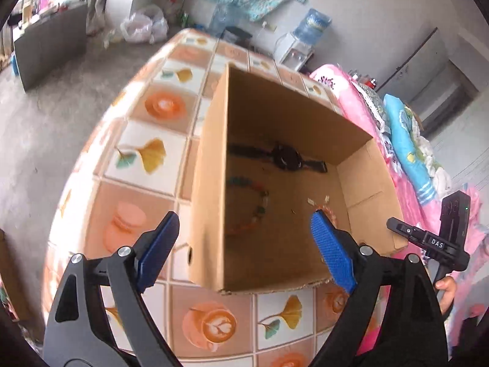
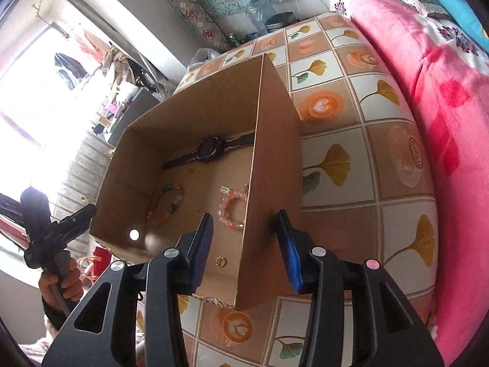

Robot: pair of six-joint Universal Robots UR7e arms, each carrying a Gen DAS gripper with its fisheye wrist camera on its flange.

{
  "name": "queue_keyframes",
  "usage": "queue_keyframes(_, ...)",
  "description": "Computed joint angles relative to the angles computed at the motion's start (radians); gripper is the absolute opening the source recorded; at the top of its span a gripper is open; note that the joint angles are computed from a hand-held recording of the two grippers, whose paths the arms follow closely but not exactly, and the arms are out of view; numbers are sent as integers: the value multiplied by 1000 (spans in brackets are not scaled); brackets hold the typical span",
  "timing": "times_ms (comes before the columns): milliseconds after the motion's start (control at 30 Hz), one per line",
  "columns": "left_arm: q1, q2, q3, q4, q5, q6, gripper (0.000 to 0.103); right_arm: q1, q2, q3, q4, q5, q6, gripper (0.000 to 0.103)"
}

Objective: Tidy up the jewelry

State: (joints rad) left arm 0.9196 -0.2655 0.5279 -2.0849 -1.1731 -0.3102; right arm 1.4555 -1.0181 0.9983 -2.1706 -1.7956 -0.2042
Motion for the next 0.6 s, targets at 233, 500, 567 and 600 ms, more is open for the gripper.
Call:
queue_keyframes(233,-20,-37,130,-83,40,-1,85,23,-28,59,-17,-57,-2,48)
queue_keyframes(500,-35,-203,429,-206,1,-32,85,29,-164,277,-96,-61,15,48)
queue_keyframes(567,-42,-241,499,-240,1,-37,85,30,-201,336,-121,-56,19,48)
queue_keyframes(600,-44,-258,531,-258,0,-40,85,31,-217,361,-130,-54,23,48)
